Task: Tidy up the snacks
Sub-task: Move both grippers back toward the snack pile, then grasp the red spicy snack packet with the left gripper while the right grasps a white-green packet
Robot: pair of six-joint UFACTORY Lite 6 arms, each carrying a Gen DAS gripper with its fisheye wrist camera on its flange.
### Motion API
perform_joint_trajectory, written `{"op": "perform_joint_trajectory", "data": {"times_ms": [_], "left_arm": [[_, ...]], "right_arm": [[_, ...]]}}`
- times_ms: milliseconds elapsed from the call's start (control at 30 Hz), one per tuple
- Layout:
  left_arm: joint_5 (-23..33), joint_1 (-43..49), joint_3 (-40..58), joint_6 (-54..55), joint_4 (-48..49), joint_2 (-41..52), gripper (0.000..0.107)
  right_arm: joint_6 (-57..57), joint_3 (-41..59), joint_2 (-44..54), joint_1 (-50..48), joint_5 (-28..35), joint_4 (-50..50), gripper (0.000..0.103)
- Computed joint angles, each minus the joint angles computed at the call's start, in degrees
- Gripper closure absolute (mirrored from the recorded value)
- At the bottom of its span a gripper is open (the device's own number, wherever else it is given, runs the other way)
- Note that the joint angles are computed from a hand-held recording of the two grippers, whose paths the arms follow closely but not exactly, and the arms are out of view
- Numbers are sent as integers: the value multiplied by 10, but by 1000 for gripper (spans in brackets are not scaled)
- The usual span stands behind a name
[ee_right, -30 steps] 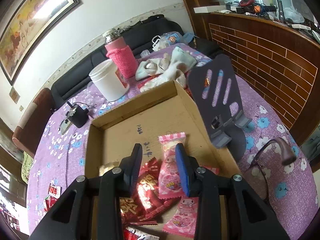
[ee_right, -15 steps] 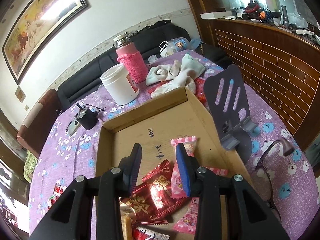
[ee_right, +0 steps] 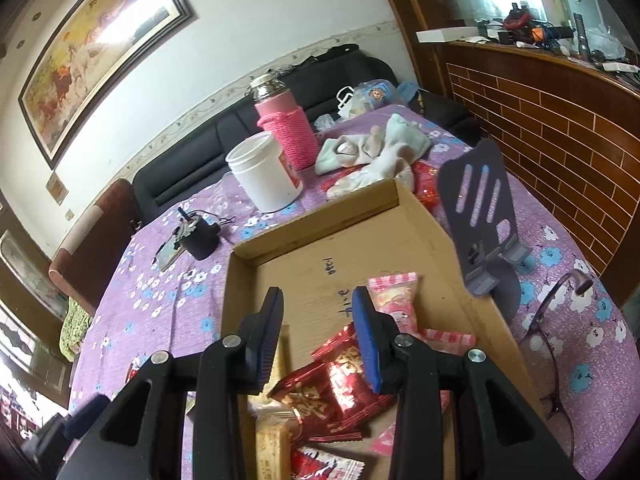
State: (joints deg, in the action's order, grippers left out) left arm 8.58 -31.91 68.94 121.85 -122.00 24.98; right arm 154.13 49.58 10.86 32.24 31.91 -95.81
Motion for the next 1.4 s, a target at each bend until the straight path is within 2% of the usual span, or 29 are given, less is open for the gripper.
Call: {"op": "perform_joint_trajectory", "data": {"times_ms": [33,100,233,300,433,533,600,667,767,933,1000,1067,1133,1200,1267,1400], "left_arm": [[2,24,-14,12,0,-12,41],[12,66,-31,-36,57,-28,41],[58,186,-6,-275,297,-12,41],[53,233,36,-387,417,25,41],[100,294,164,-624,654,148,41],[117,309,227,-736,759,214,43],[118,308,245,-752,775,240,52],[120,303,260,-766,789,257,57],[102,289,264,-790,819,264,57],[37,264,235,-781,833,258,59],[8,254,232,-839,898,260,77],[-15,249,227,-865,929,262,77],[-15,252,225,-817,881,261,78],[-9,257,224,-773,837,260,78],[-7,262,221,-743,807,257,78],[9,281,212,-626,686,246,78]], "right_arm": [[-4,4,3,4,1,0,68],[-19,23,19,15,2,5,66],[-32,63,54,41,-2,-4,65],[-53,96,81,57,-4,-2,64],[-118,162,137,86,-7,35,64],[-171,202,171,100,-8,65,64],[-185,214,181,105,-7,69,64],[-189,219,186,108,-7,68,64],[-188,221,189,109,-11,67,64],[-168,221,193,106,-33,43,64],[-162,229,199,106,-51,30,63],[-151,244,212,107,-76,11,63],[-117,268,230,103,-124,-20,63],[-165,312,256,97,-172,34,62],[-278,369,296,91,-201,154,62],[-505,481,379,86,-161,394,63]]}}
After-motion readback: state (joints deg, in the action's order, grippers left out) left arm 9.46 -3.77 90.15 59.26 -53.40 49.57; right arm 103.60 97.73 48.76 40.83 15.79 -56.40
